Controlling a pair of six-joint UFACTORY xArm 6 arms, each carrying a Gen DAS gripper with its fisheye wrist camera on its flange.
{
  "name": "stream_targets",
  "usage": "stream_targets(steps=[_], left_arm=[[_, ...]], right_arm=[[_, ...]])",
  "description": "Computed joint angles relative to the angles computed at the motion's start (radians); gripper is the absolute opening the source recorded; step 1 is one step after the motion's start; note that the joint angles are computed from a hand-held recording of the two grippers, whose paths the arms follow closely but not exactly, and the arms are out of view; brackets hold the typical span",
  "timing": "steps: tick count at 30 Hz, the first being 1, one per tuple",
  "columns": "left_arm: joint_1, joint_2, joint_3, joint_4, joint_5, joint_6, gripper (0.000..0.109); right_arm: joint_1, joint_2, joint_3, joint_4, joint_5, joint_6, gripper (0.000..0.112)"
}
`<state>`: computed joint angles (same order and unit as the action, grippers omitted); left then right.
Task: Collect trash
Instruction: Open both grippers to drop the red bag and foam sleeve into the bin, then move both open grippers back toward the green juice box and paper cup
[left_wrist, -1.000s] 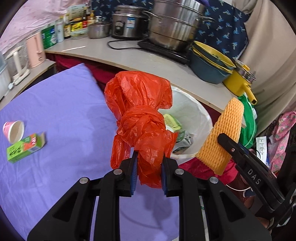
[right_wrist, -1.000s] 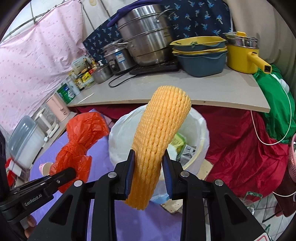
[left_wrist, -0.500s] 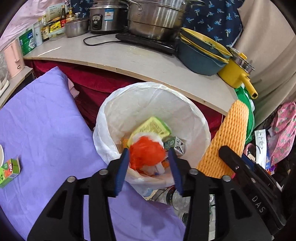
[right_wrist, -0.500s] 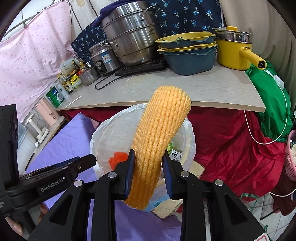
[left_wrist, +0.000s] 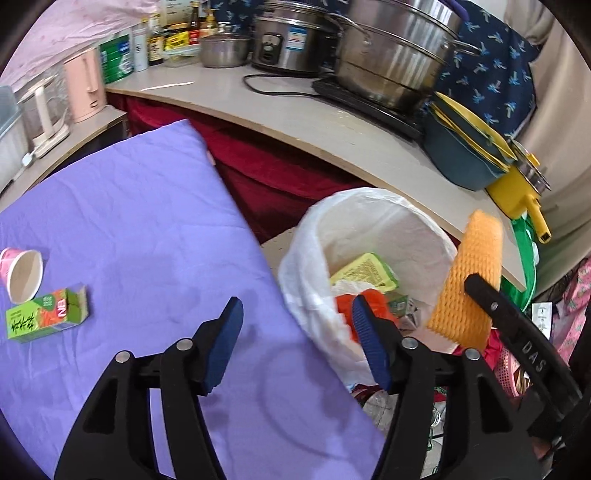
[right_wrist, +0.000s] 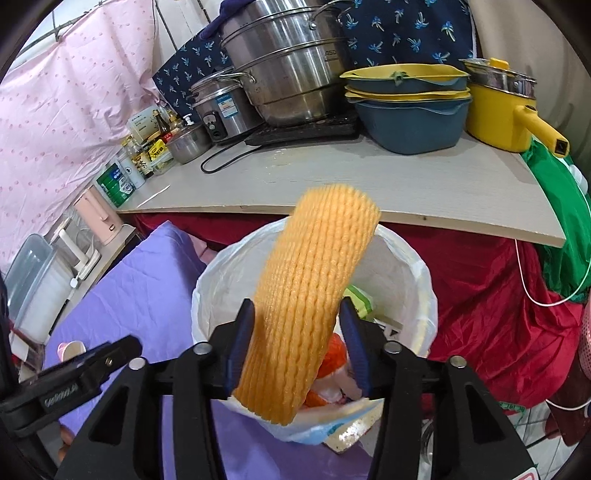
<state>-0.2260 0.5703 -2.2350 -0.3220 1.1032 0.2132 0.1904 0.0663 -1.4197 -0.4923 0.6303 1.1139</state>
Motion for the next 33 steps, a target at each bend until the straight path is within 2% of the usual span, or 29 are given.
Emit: stream_targets(steps=[4,17,33], left_arm=[[0.028,-0.036,0.063,0.014,-0.043,-0.015,0.065],[0.119,-0.149,0.233,0.008,-0.122,-0.015,0.070],[0.289,-0.213,0.349,0.034,-0.151,-0.040,0.071]], right_arm=[[0.011,0.023,-0.038,-0.038,0.018,0.035,0.060],[0.113,0.038,-0.109,-0.050,0.055,0.032,0.061],[0.270,0.282,-0.399,0.099,0.099,-0.134,0.061]])
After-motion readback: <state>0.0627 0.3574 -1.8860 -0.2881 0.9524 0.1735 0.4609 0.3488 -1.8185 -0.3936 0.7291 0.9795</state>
